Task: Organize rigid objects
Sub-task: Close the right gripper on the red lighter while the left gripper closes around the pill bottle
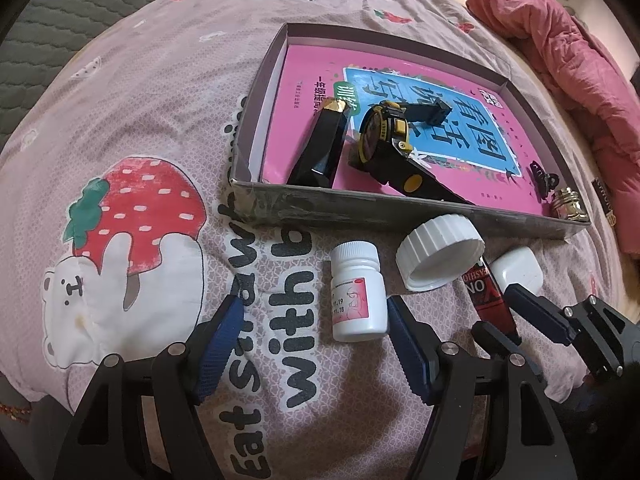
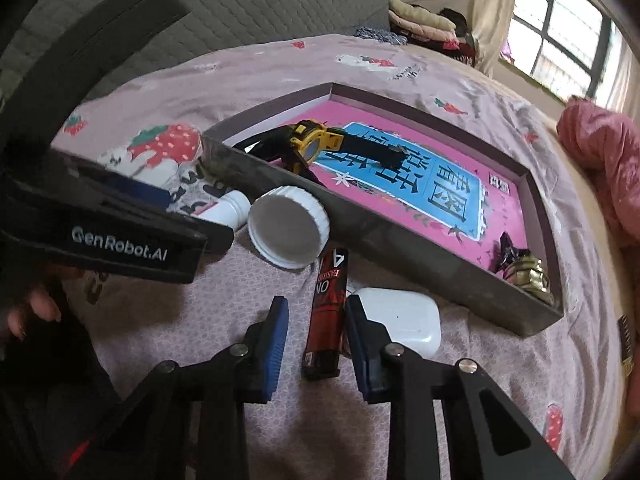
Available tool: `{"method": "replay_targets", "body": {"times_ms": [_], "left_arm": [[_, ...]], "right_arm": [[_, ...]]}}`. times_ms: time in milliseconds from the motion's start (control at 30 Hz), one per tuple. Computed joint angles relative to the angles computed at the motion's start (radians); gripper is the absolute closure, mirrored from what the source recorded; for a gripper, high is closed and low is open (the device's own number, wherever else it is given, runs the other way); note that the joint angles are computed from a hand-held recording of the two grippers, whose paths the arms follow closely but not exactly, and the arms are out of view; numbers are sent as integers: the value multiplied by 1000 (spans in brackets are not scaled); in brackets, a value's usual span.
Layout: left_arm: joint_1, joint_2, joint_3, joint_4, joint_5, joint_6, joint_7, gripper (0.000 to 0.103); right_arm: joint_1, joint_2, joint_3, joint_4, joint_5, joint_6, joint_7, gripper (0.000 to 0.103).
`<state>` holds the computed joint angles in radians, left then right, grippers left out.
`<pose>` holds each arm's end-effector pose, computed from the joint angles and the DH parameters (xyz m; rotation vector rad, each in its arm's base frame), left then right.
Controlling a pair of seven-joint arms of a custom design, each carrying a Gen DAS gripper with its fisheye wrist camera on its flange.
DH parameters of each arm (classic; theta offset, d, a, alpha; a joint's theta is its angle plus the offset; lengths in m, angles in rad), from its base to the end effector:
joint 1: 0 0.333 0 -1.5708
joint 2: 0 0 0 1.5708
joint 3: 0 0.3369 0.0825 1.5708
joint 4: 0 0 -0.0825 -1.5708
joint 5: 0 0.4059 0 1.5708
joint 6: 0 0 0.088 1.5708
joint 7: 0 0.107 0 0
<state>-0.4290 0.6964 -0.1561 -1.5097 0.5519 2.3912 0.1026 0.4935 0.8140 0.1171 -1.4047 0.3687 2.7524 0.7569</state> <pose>0.6499 -0.3985 0.2805 -2.4979 1.3835 -0.3857 0.6803 0.4281 0.2773 -2.4815 0.6482 -0.2850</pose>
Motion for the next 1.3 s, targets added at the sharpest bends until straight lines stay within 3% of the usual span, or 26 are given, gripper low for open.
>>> {"method": "replay_targets", "body": {"times_ms": [133, 967, 1100, 1300], "left_arm": [[2, -3, 0, -6, -1, 9, -2, 29], [-7, 12, 12, 7, 20, 26, -9, 29], [-10, 26, 8, 34, 21, 15, 13, 44], [-6, 60, 8, 81, -3, -4, 44, 46]], "right_arm": [[-5, -2, -15, 16, 10, -86, 61, 83], [-10, 137, -14, 257, -11, -273, 290, 92], [-20, 128, -5, 240, -2, -268, 282, 92], [-21, 122, -5, 228, 1, -263, 277, 92]]}}
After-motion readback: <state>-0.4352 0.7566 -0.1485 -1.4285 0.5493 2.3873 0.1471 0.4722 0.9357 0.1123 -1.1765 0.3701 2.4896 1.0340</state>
